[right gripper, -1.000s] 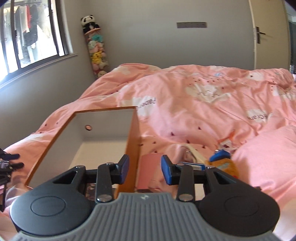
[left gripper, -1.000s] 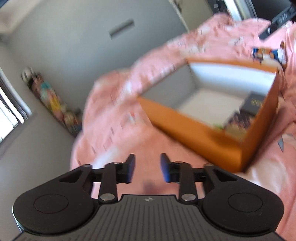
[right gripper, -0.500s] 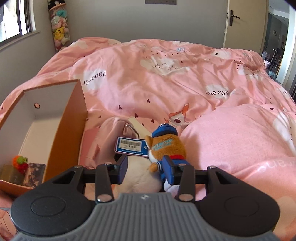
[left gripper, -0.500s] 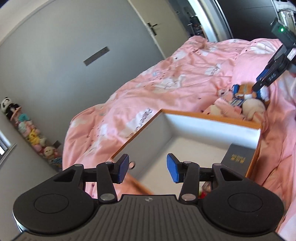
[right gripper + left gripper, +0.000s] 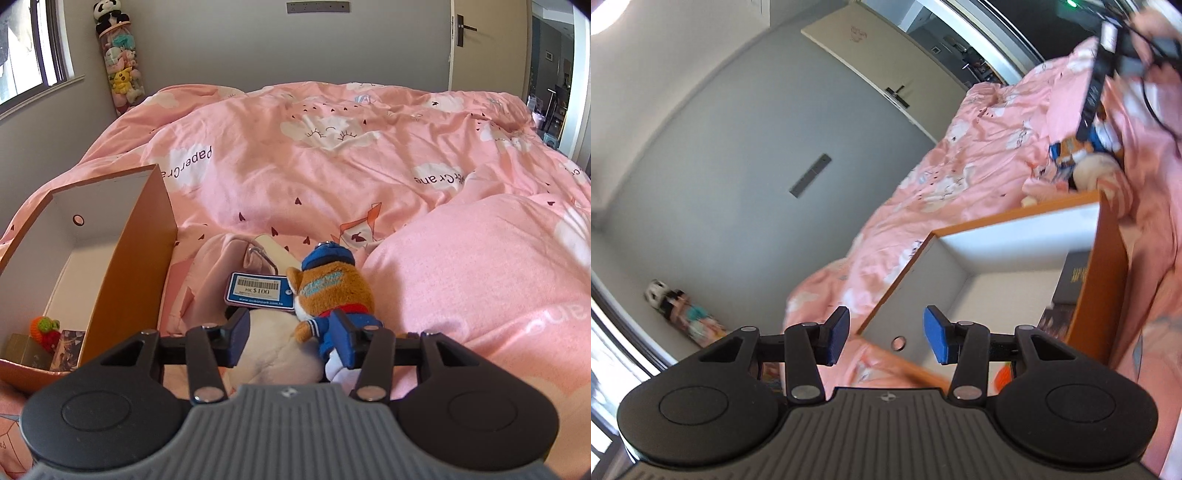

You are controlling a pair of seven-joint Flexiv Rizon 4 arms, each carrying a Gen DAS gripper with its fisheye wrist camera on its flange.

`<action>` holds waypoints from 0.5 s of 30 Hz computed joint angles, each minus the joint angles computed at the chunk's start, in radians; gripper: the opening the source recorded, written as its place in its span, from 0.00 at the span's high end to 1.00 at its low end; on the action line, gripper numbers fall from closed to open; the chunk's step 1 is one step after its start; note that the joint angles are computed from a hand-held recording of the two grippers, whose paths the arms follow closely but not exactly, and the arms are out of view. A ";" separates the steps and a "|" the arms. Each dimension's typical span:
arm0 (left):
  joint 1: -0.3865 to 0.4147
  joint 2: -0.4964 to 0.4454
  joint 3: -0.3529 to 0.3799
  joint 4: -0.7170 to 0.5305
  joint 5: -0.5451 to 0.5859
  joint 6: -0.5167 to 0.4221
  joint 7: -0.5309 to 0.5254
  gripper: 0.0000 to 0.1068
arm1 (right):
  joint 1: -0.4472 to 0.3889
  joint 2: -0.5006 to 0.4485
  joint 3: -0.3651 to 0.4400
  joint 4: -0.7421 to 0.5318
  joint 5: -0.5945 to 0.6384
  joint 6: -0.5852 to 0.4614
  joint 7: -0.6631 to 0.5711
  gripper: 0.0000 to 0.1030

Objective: Organize objects

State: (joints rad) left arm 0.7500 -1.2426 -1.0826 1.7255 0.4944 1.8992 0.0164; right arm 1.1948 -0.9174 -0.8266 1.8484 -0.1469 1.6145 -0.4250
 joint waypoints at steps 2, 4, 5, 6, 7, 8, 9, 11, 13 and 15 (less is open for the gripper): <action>0.020 -0.043 -0.003 0.001 0.057 0.047 0.029 0.49 | 0.011 -0.004 -0.011 0.001 0.005 0.001 0.006 0.51; 0.023 -0.046 0.012 -0.004 0.076 0.072 0.015 0.50 | 0.024 -0.007 -0.023 0.002 0.008 -0.005 0.011 0.51; 0.026 -0.058 0.010 -0.012 0.094 0.081 0.006 0.50 | 0.032 -0.008 -0.032 0.002 0.007 -0.012 0.014 0.51; 0.026 -0.066 0.012 -0.022 0.109 0.090 -0.003 0.50 | 0.041 -0.009 -0.041 0.002 0.004 -0.021 0.017 0.51; 0.021 -0.057 0.025 -0.030 0.110 0.093 -0.017 0.50 | 0.048 -0.010 -0.048 0.003 0.000 -0.026 0.021 0.51; 0.015 -0.044 0.041 -0.036 0.106 0.089 -0.034 0.50 | 0.055 -0.011 -0.056 0.003 -0.003 -0.034 0.026 0.51; 0.008 -0.034 0.057 -0.044 0.104 0.091 -0.050 0.50 | 0.061 -0.011 -0.064 0.003 -0.008 -0.041 0.030 0.51; -0.015 0.004 0.110 -0.060 0.084 0.082 -0.083 0.51 | 0.071 -0.011 -0.076 0.003 -0.020 -0.049 0.038 0.51; -0.045 0.038 0.168 -0.079 0.074 0.085 -0.105 0.55 | 0.080 -0.011 -0.087 0.003 -0.032 -0.058 0.045 0.51; -0.054 0.037 0.175 -0.106 0.097 0.075 -0.113 0.58 | 0.084 -0.011 -0.094 0.002 -0.042 -0.066 0.053 0.51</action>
